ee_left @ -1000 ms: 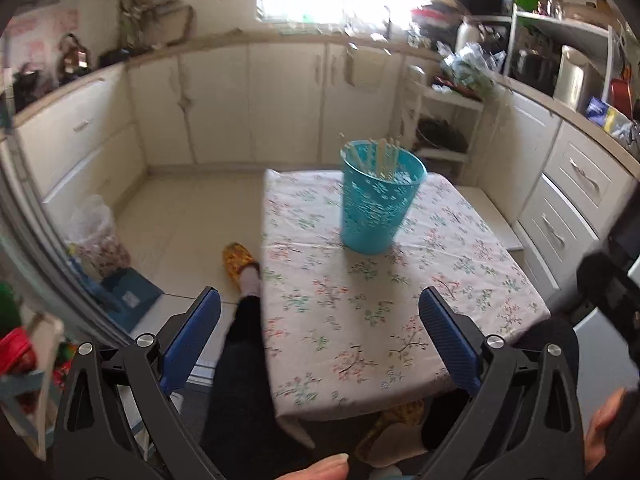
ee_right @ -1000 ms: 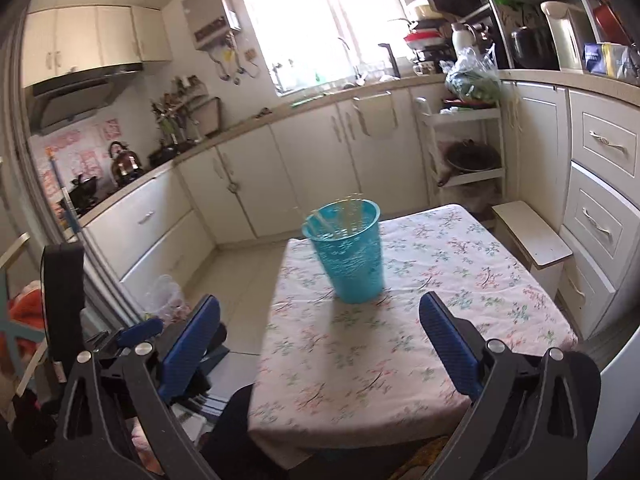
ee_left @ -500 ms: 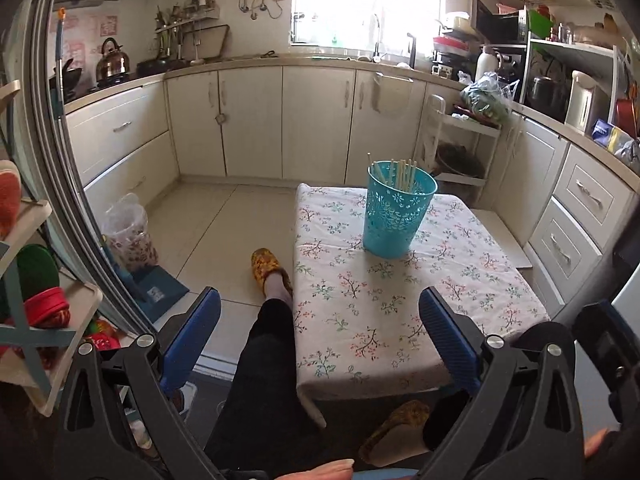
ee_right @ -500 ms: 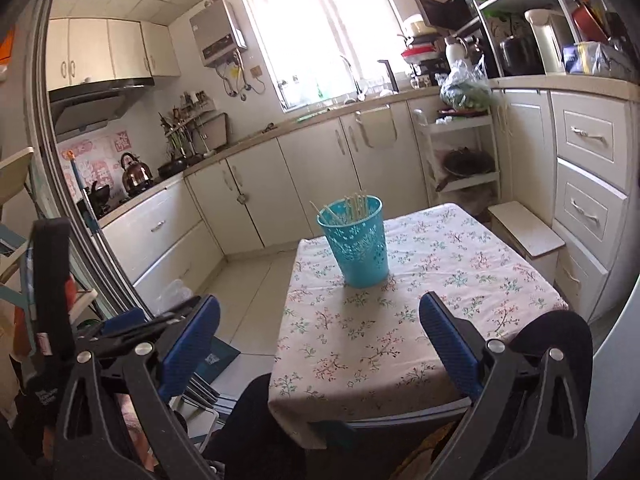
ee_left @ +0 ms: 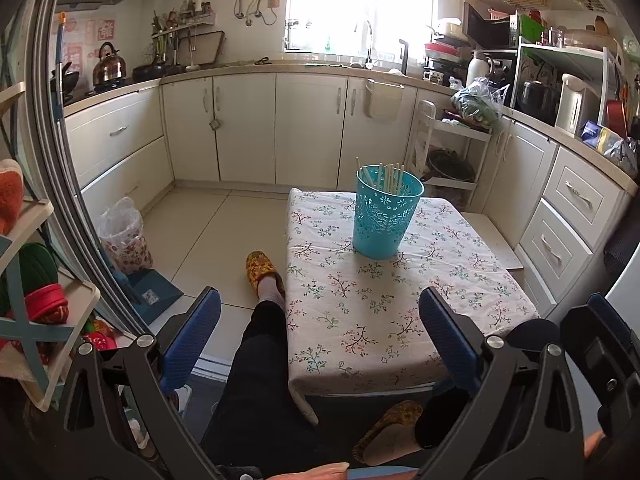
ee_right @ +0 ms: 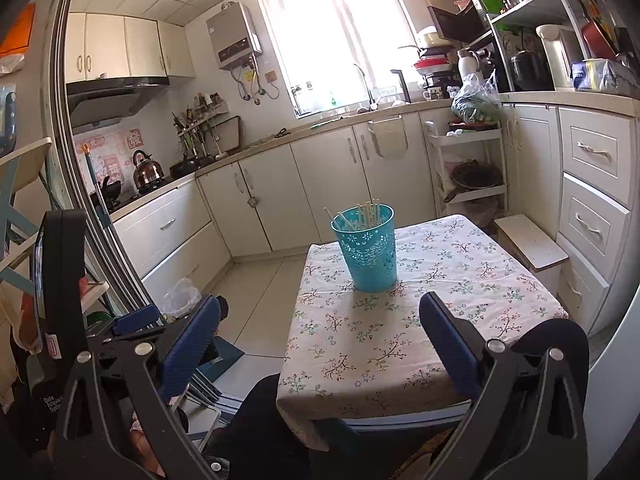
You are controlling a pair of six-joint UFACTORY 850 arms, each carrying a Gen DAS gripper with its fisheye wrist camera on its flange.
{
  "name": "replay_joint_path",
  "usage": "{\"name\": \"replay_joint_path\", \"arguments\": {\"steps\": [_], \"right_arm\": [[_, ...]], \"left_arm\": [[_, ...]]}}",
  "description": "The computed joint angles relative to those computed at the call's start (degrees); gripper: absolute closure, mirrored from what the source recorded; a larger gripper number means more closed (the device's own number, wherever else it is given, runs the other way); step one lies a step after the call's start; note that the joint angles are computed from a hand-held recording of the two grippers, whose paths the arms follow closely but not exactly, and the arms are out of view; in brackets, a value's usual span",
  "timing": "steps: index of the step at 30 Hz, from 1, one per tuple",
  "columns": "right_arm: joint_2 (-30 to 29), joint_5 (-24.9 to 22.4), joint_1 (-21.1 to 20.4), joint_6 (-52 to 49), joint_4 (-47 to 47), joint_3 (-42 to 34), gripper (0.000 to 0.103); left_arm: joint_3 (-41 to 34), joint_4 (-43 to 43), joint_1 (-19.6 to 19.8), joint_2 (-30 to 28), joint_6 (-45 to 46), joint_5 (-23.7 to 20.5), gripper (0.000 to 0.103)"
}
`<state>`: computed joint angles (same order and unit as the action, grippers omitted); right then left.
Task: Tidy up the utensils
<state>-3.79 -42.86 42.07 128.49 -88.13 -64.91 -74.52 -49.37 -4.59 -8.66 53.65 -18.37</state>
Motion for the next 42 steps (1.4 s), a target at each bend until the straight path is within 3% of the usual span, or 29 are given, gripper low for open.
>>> {"name": "replay_joint_path", "arguments": {"steps": [8, 42], "right_arm": [[-0.7, -0.1, 0.0, -1.7, 1.1, -0.6, 0.007], [-4.7, 4.3, -3.5, -3.4, 2.2, -4.3, 0.007]], "left_arm": [[0.5, -1.9, 0.2, 0.2, 1.2, 0.8, 0.008], [-6.8, 10.8, -0.4, -7.7, -12.2, 1.1, 0.008]]}}
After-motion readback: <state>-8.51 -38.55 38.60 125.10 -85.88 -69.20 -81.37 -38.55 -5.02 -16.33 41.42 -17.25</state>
